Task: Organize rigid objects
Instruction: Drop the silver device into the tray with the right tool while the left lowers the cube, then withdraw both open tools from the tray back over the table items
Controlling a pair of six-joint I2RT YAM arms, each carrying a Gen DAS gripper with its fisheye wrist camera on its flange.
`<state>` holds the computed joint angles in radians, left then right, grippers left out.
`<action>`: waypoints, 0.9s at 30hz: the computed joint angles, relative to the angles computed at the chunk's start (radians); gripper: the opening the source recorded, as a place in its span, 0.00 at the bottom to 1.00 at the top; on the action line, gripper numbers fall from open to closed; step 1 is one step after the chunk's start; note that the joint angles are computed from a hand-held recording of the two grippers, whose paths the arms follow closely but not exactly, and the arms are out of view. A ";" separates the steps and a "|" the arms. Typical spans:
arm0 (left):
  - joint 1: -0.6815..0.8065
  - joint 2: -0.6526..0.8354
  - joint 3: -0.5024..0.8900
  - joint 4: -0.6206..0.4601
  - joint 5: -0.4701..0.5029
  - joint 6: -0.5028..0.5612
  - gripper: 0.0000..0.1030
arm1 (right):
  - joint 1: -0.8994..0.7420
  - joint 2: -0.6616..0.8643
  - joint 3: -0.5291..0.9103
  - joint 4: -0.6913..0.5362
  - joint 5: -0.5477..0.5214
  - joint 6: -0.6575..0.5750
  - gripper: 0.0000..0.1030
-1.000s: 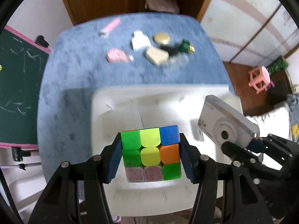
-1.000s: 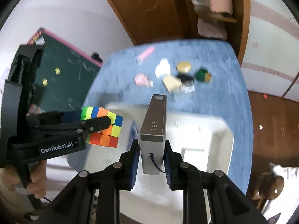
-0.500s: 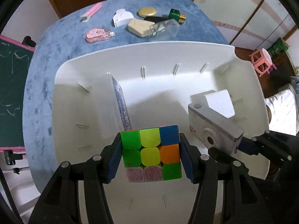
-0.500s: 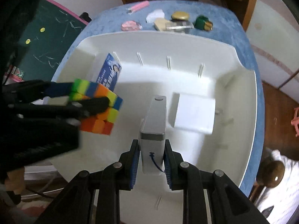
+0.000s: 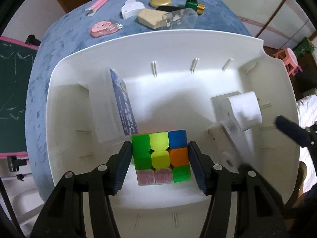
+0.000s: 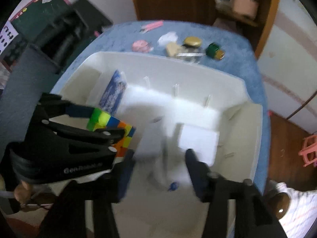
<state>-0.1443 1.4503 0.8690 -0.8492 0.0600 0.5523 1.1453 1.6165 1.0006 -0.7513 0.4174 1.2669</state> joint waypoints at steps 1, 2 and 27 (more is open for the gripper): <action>-0.008 -0.002 0.007 -0.012 -0.012 -0.006 0.59 | 0.012 -0.008 -0.006 -0.006 0.025 0.011 0.68; -0.015 -0.010 0.014 -0.024 -0.023 -0.007 0.59 | 0.024 -0.034 -0.032 0.009 0.046 0.022 0.72; -0.037 0.028 0.254 -0.164 0.010 -0.154 0.62 | 0.103 -0.291 -0.151 0.026 0.252 0.056 0.75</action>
